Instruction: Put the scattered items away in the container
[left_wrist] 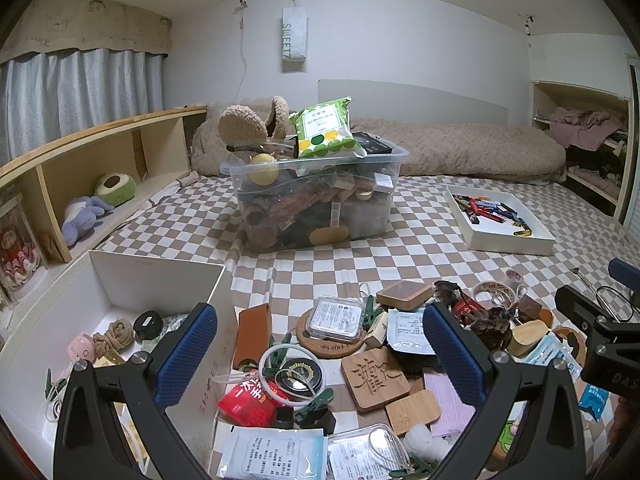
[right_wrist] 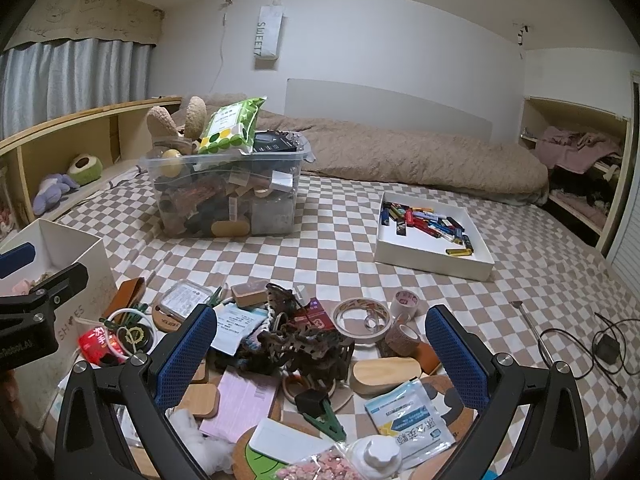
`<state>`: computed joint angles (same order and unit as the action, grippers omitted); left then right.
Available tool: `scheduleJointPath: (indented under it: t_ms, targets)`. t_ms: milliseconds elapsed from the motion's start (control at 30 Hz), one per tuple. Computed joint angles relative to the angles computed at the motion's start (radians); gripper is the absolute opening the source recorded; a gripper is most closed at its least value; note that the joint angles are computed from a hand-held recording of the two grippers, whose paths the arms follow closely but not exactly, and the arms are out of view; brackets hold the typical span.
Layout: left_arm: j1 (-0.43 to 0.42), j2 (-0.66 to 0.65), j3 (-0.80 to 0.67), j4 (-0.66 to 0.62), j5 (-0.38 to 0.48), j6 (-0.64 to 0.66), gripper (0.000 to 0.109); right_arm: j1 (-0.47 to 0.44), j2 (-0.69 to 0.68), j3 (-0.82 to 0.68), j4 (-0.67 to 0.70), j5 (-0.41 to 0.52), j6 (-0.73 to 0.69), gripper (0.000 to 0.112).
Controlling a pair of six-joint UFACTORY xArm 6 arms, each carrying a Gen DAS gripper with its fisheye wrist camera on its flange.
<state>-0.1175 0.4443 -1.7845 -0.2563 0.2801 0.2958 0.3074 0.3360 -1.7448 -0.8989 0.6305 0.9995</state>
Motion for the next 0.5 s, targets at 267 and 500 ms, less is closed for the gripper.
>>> scheduleJointPath:
  t_ms: [267, 500]
  targets:
    - [0.006, 0.009, -0.011, -0.004, 0.014, -0.002, 0.103, -0.001, -0.004, 0.009, 0.002, -0.005, 0.009, 0.103]
    - [0.003, 0.012, -0.031, -0.184, 0.081, 0.164, 0.103, -0.008, -0.009, 0.017, 0.019, -0.006, 0.015, 0.103]
